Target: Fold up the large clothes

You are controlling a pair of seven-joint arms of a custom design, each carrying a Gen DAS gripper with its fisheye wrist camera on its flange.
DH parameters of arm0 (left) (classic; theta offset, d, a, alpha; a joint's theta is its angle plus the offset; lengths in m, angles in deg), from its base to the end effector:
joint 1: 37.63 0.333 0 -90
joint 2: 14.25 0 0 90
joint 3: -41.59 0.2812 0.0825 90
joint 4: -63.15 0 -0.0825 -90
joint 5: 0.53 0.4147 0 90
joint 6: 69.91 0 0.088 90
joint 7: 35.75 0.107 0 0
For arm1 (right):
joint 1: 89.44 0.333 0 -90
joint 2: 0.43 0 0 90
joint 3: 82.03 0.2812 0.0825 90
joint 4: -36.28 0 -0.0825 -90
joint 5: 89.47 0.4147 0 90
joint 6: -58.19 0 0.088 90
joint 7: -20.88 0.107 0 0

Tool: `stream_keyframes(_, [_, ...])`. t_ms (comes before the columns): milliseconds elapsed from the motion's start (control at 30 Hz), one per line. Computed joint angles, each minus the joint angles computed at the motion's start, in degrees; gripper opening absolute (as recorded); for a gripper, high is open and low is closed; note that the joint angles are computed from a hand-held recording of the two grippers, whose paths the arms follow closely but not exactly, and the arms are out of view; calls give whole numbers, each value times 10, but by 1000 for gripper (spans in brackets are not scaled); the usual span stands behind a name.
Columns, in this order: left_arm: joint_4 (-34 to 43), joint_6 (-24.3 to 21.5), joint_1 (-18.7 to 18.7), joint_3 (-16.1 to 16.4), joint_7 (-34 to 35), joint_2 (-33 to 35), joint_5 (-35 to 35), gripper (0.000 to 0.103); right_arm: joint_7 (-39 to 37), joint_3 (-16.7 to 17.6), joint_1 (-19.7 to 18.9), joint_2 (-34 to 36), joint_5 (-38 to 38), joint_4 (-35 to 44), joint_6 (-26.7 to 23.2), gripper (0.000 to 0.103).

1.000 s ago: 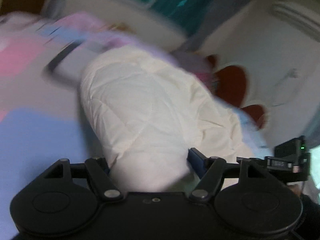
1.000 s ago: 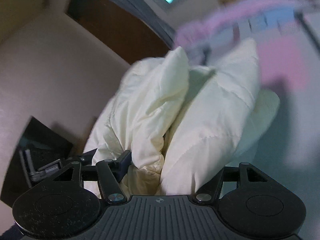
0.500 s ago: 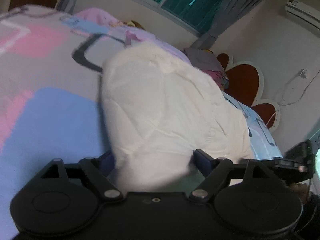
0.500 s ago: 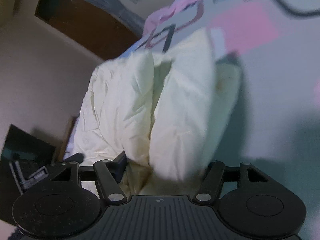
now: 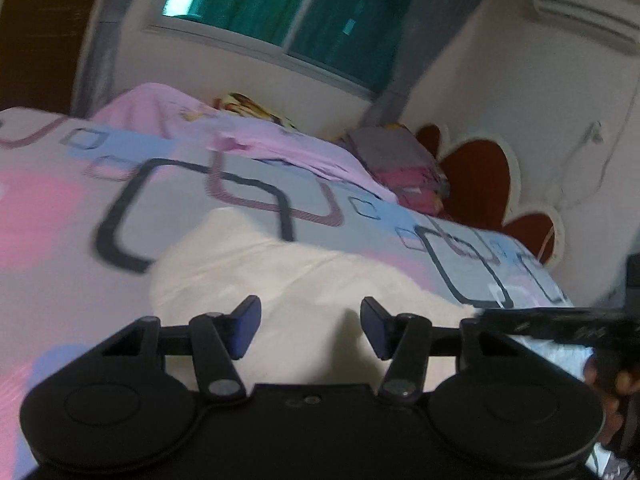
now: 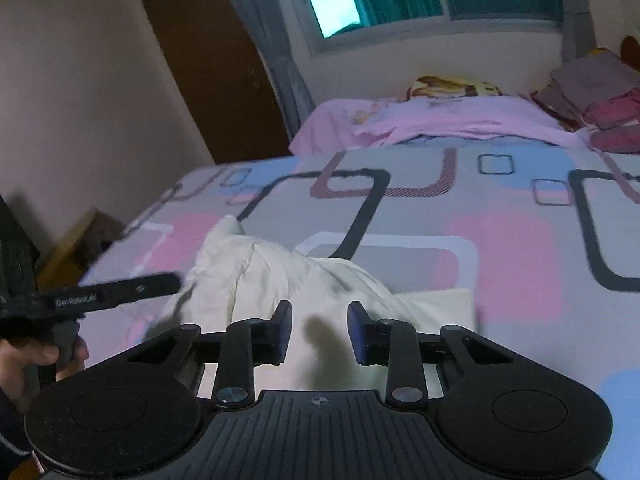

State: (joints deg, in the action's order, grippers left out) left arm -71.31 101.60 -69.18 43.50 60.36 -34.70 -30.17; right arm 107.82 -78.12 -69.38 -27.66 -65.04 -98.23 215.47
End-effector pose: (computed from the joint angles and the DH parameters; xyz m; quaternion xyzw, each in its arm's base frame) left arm 0.4746 -0.2280 0.5396 -0.5690 0.6601 -0.4755 0.1201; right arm 0.4646 0.1925 0.5715 -0.6843 0.5825 -0.1193 0.4221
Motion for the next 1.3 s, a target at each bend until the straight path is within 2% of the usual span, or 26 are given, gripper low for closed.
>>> stream_keyframes(33, [24,-12,-10,6,12,23,-3,53,13,11,-11,17,-15,8,-1,31])
stream_keyframes(133, [68,-50,32,-36,-7,72,39,52,49,26,-37,46,-55,3,-1,31])
stream_keyframes(200, [87,-80,55,-56,-12,93,59,53,50,11,-28,50,-38,-16,13,31])
stream_keyframes(300, [92,-100,75,-74,9,103,55,53,14,-23,3,42,24,-47,36,31])
stream_keyframes(500, [98,-112,113,-112,-9,112,96,53,-9,-26,12,49,54,-63,71,31])
stream_keyframes(600, [93,-110,116,-116,-13,105,106,54,6,-19,-6,38,40,-54,37,31])
stream_keyframes(667, [75,-104,119,-120,-32,77,121,54,37,-3,-25,-11,20,-76,37,31])
stream_keyframes(733, [21,-76,86,-95,1,15,73,54,0,-39,12,-68,53,-106,41,31])
stream_keyframes(767, [-1,-68,68,-83,10,-10,60,54,-21,-56,28,-104,68,-122,27,31])
stream_keyframes(800, [-26,-70,53,-72,16,-41,53,54,-31,-57,30,-137,70,-138,11,31])
stream_keyframes(900, [-104,-78,48,-90,-27,-140,90,54,-37,-49,28,-237,69,-194,-30,31])
stream_keyframes(1000, [-164,-87,63,-132,-94,-219,130,54,-33,-40,36,-312,75,-244,-52,31])
stream_keyframes(1067, [-188,-101,82,-164,-137,-253,161,54,-26,-28,35,-342,67,-270,-63,31])
stream_keyframes(1133, [-206,-114,87,-176,-164,-270,182,56,-9,-17,31,-348,58,-285,-75,31])
stream_keyframes(1300, [-233,-106,77,-157,-200,-278,210,57,10,-26,45,-346,61,-315,-78,31])
